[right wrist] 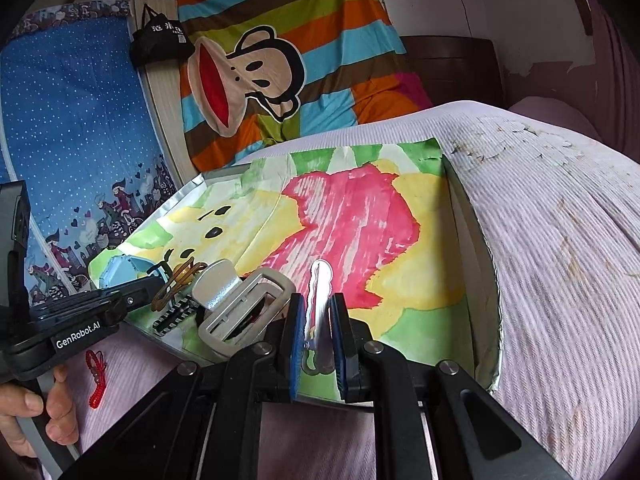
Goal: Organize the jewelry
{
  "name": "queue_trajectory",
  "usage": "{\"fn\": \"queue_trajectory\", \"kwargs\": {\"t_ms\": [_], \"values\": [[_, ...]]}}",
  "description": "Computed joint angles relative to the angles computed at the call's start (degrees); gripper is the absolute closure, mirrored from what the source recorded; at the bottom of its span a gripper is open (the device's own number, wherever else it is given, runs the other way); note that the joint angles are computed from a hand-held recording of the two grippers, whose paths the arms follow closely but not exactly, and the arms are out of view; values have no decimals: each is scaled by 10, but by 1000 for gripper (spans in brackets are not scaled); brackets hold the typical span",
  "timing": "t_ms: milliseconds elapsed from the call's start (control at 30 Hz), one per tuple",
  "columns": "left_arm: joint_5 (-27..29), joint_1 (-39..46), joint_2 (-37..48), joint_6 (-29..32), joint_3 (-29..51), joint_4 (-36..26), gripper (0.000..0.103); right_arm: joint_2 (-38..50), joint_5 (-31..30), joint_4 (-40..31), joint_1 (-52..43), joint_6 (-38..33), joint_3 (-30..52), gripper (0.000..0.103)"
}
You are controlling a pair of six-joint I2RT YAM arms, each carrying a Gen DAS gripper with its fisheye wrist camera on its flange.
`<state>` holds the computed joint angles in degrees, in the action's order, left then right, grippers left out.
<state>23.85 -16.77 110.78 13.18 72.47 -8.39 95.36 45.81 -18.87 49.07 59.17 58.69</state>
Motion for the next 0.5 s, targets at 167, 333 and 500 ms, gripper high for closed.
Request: {"fn": "queue_trajectory", "kwargs": {"t_ms": [167, 333, 500], "values": [[11, -1, 8, -2, 11, -8, 95, 7, -3, -3, -1, -7, 8, 90], [-3, -6, 3, -9, 1, 3, 95, 6, -2, 5, 0, -14, 5, 86], [-6, -5, -11, -27, -12, 11, 75, -2, 28, 14, 16, -9, -4, 66]]}}
